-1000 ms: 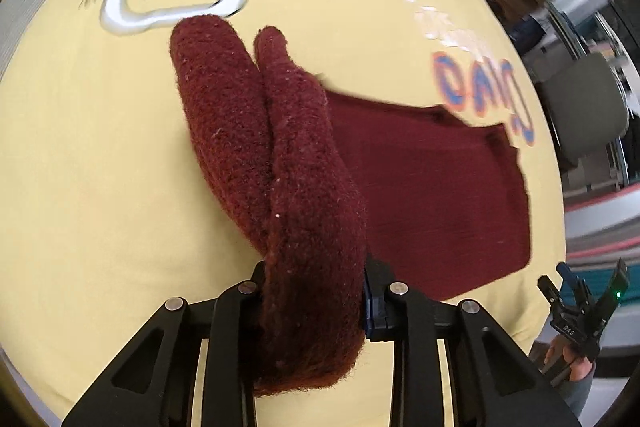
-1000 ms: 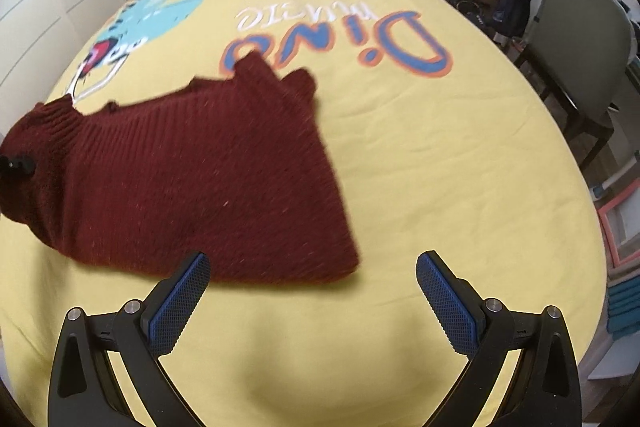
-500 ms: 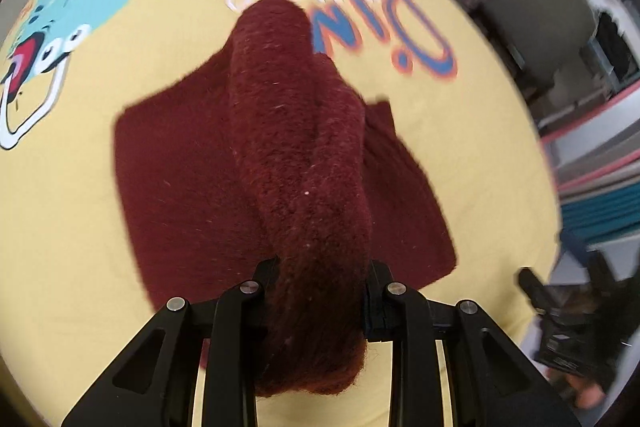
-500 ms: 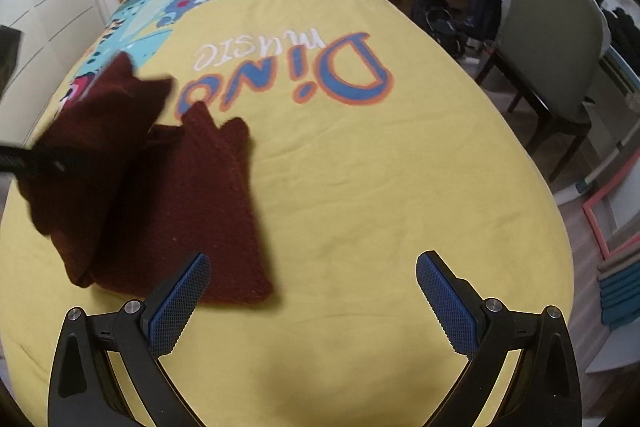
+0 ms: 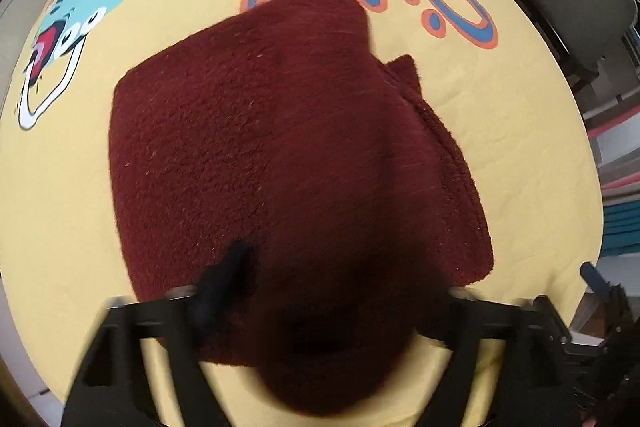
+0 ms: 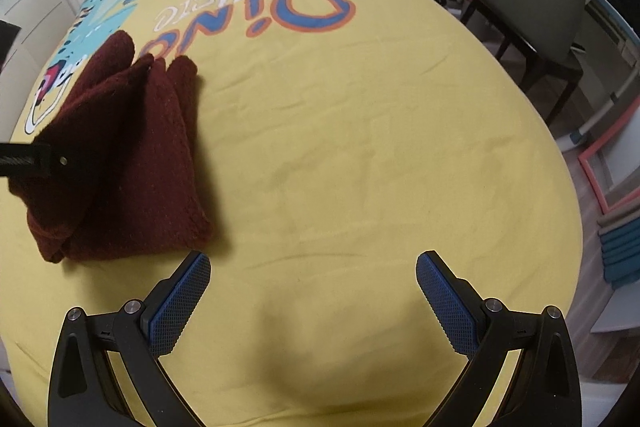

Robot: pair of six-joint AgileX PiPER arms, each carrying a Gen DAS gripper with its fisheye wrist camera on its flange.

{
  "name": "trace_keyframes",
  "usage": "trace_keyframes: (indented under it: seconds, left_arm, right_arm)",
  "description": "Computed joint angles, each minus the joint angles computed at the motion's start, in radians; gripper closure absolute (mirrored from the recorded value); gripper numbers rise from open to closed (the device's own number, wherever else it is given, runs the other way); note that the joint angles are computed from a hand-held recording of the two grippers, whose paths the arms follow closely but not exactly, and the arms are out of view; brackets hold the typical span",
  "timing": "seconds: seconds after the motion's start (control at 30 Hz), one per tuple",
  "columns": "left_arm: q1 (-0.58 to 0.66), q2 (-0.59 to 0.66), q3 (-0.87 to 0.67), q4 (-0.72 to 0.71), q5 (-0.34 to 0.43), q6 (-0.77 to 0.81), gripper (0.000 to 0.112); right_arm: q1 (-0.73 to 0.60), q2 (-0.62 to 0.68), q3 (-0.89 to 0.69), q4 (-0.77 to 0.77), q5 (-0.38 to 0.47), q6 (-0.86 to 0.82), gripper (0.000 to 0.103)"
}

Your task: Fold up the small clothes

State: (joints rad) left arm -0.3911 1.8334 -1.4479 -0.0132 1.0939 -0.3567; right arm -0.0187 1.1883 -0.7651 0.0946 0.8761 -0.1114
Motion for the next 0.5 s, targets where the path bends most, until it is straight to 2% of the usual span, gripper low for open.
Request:
trace_keyframes:
  seconds: [0.2, 0.37, 0.5]
  left_arm:
    - [0.130, -0.117, 0.038, -0.184, -0.011, 0.162, 0.011]
    - [0.243, -0.222, 0.078, -0.185, -0.003, 0.250, 0.011]
    - [0.362, -0.306, 0.201, -0.186, -0.034, 0.330, 0.011]
  right_arm:
    - [0.014, -0.005, -0.012, 0.008, 0.011, 0.007, 0.000]
    - [0.064, -0.002, -0.095, 0.063, 0.060, 0.028, 0.000]
    - [0.167, 0.053, -0.231, 0.070, 0.107, 0.104, 0.000]
